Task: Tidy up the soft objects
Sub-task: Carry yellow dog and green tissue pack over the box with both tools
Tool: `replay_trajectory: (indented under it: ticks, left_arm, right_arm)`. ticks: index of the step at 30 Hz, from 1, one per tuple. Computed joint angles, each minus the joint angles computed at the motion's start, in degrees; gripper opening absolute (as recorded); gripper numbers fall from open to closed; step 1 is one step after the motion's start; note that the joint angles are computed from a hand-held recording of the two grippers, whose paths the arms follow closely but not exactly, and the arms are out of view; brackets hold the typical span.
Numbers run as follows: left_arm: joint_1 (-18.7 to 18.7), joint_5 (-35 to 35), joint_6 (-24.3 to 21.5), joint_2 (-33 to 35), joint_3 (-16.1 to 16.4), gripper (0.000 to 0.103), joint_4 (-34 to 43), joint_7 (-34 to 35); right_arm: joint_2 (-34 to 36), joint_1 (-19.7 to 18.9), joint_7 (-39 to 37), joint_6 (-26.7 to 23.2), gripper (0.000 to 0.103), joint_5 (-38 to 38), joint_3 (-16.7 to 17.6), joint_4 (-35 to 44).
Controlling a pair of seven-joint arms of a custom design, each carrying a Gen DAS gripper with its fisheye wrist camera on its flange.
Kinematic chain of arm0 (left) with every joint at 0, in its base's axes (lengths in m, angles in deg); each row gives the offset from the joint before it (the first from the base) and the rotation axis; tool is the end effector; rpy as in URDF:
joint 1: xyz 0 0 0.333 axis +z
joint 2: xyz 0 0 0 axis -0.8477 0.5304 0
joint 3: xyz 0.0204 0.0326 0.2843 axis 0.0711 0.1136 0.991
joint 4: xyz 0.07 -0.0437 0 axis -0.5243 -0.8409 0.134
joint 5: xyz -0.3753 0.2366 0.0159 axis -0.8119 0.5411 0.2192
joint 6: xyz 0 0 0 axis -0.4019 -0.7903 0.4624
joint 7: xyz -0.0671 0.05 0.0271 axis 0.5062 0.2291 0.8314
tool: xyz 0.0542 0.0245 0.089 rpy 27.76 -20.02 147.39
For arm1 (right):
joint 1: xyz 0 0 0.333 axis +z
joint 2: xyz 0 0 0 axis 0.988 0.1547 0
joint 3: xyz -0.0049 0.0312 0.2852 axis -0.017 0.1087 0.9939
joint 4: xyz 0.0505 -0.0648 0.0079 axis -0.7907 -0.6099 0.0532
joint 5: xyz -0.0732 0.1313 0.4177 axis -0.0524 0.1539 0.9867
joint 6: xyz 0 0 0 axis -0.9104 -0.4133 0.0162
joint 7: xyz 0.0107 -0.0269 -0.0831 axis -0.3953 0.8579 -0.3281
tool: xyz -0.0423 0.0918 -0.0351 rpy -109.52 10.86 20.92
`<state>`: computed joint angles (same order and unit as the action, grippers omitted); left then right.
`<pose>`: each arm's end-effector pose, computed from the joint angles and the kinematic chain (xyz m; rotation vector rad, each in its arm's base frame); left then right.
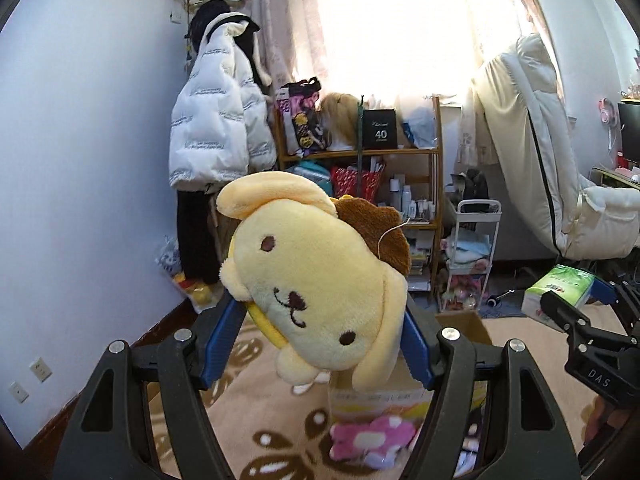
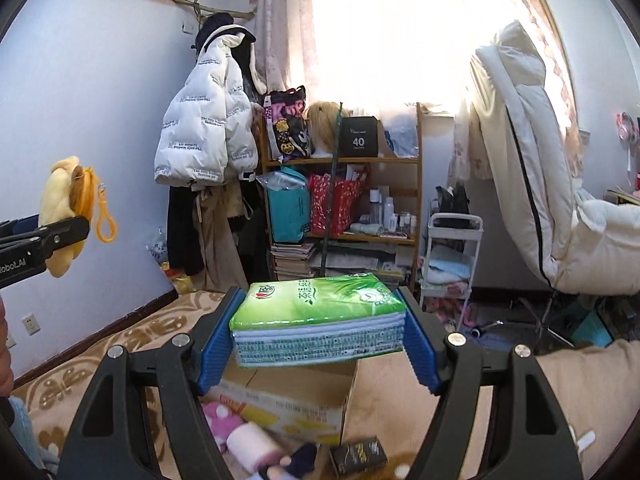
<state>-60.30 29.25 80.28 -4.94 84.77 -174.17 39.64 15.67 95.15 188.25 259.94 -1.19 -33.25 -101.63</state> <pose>0.6602 -0.1279 0.6379 -1.4118 1.4496 -0.9003 0.6822 0.1428 0.5972 -1.4786 1.3305 -0.9031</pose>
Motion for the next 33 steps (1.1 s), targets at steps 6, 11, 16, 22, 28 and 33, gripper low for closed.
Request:
replay_trajectory:
  ticks: [6, 11, 16, 22, 28, 33]
  left_arm:
    - [-1.2, -5.0, -0.4, 6.7, 0.4, 0.07, 6.8, 5.9]
    - [-3.4, -8.3, -1.7, 11.3, 2.5, 0.07, 10.4, 9.1]
    - [-3.9, -15.1, -3.1, 15.5, 2.3, 0.071, 13.6, 15.4]
    - [-4.8, -20.2, -4.6, 19.6, 2.8, 0.072, 16.9, 20.8]
    - [-4.5, -26.9, -7.6, 23.1, 1.7, 0.072, 19.4, 27.2]
    - [-4.9, -30.2, -9.2, 25.5, 1.6, 0.073, 21.7, 31.6]
  right_arm:
    - [5.6, -2.8, -6.3, -1.2, 0.079, 5.9, 3.0, 7.2]
    - [9.4, -3.8, -10.2, -2.7, 0.079, 10.0, 4.7, 11.6]
    - [13.6, -2.8, -11.5, -5.4, 0.079, 11.1, 3.9, 16.8]
    - [17.3, -2.2, -12.2, -7.3, 0.079, 11.9, 3.5, 20.9]
    - [18.9, -5.5, -16.1, -8.3, 0.079, 16.4, 8.0, 21.4]
    - [20.0, -7.0, -19.9, -9.4, 0.079, 20.5, 10.2, 21.1]
